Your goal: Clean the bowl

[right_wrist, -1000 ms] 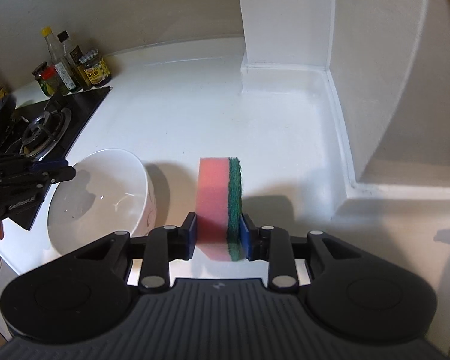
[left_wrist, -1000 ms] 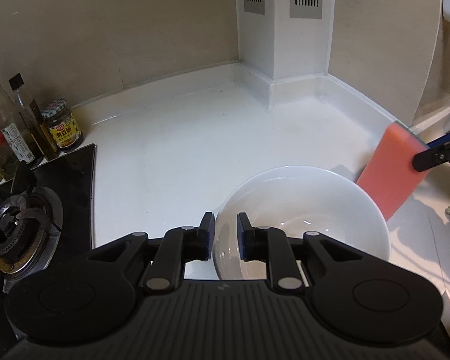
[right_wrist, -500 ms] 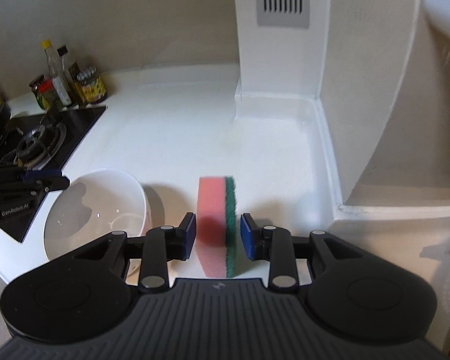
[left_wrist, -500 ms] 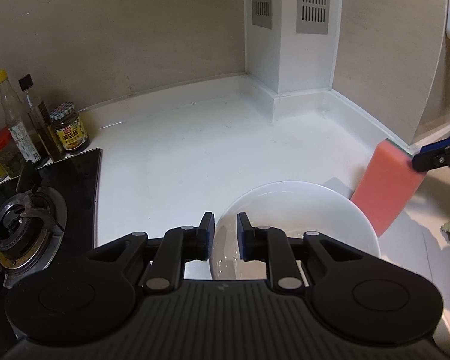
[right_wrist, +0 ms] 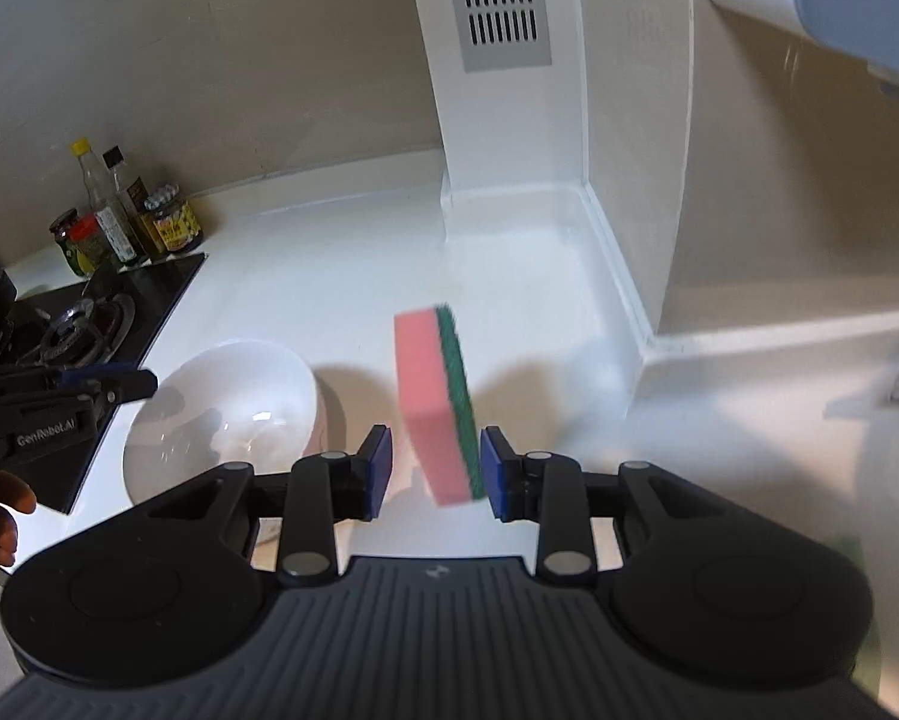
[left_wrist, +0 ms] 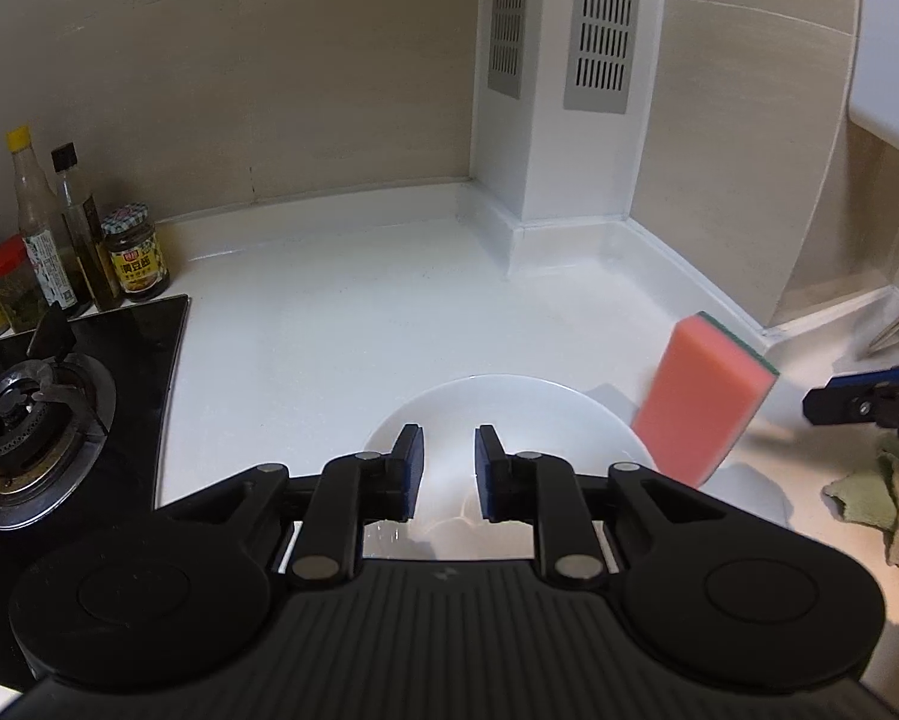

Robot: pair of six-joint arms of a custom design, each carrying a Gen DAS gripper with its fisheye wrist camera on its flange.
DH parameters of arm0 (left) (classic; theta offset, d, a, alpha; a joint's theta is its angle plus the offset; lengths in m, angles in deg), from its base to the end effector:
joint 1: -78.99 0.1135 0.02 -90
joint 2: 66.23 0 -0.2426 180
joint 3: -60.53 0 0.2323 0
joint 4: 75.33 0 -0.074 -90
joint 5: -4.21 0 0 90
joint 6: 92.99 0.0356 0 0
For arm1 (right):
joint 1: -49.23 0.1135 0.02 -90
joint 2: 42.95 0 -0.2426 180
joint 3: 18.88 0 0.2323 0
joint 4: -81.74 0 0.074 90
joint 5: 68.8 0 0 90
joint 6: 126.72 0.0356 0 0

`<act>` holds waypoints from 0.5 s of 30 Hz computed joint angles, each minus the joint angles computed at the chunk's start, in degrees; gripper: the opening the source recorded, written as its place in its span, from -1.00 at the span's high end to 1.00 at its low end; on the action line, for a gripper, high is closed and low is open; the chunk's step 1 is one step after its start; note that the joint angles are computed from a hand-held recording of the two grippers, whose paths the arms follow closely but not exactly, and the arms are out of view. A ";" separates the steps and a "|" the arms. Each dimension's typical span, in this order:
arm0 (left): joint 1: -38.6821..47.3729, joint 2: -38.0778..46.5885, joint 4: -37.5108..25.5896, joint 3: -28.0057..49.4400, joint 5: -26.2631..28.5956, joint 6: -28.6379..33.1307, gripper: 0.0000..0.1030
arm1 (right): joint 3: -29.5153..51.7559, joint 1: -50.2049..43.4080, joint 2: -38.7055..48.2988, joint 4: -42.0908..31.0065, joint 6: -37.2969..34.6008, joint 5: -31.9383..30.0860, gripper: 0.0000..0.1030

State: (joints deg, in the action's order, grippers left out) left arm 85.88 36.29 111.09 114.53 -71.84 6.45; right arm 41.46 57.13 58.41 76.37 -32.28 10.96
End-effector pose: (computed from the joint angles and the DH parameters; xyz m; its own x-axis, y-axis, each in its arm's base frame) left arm 0.3058 0.0283 0.1035 -0.6465 0.0822 -0.7584 0.1695 0.9848 -0.0377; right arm 0.3144 0.0500 0.1199 -0.7349 -0.0251 -0.6777 -0.2004 0.9627 0.1817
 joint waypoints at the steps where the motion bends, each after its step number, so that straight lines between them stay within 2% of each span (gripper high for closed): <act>1: -0.12 -0.85 0.16 -0.76 -0.10 -0.20 0.54 | -0.78 0.31 -0.36 0.43 0.36 0.18 0.46; 6: -0.92 -6.24 0.41 -5.08 -1.62 -1.46 0.55 | -3.65 1.92 -1.29 1.80 1.23 0.33 0.46; 10: -2.39 -10.57 0.43 -8.60 -4.93 -1.43 0.55 | -7.05 2.63 -3.58 3.72 2.07 0.09 0.46; 15: -4.57 -16.94 -3.52 -11.90 -6.93 -2.48 0.55 | -13.26 2.15 -8.22 7.95 3.94 -0.17 0.46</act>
State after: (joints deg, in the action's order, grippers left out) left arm 81.31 19.35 107.57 102.63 -78.77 3.97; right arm 28.19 59.29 50.19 84.32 -28.34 10.79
